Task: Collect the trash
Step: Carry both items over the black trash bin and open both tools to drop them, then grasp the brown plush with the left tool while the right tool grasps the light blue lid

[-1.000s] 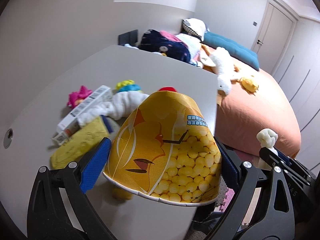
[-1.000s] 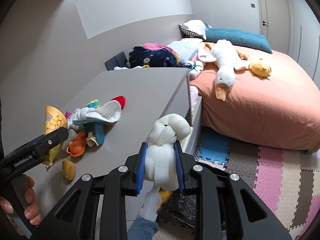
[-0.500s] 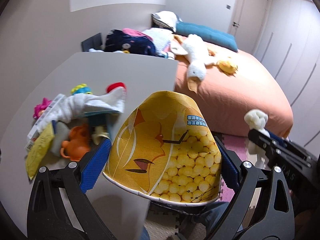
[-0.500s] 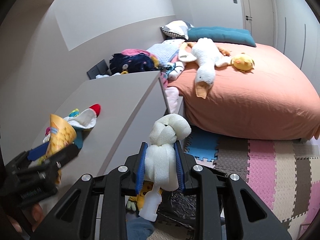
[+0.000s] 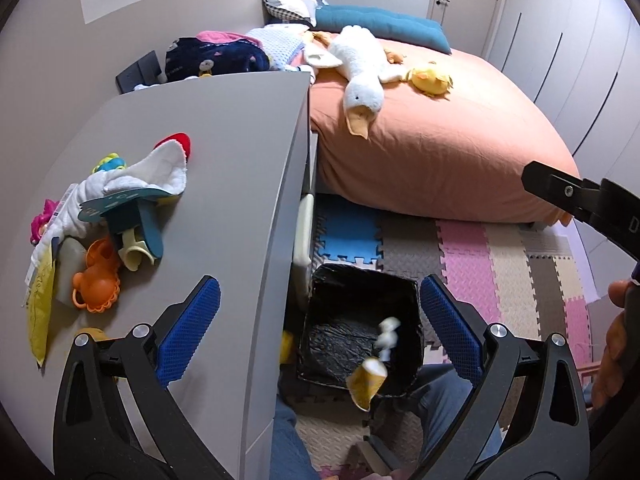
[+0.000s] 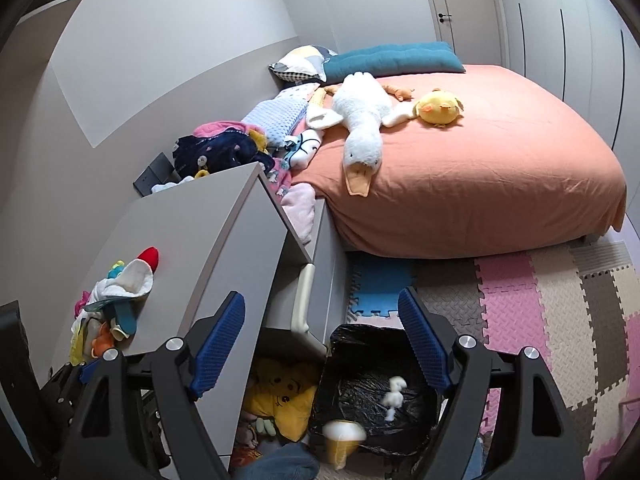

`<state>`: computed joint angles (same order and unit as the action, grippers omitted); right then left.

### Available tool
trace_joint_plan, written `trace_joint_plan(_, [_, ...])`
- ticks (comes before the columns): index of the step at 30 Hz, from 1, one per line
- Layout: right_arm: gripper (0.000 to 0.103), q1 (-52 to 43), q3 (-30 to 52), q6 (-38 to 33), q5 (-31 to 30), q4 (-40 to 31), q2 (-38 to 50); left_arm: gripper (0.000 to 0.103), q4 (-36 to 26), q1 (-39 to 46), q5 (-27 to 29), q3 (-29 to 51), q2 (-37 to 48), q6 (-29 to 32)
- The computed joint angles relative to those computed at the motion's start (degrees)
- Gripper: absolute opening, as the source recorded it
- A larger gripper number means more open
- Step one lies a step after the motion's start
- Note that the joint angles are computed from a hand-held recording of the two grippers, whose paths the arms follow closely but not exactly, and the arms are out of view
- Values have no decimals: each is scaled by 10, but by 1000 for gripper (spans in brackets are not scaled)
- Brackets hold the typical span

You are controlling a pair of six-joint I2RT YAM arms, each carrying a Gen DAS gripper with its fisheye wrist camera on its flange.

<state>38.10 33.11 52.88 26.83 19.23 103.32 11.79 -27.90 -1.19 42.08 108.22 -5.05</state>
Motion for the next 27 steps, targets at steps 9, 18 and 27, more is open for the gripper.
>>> trace_joint_plan(9, [79,10,22,-7,-4,-4,19,97,0,18,3,-5,-5,0])
trace_joint_plan(18, [79,34,83,-21,-15,-24,66,97,10,68,11,-36,-28,14])
trace_joint_plan(27, [79,67,169,-38,-25,-57,122,97,17,143,28,-63,-48,44])
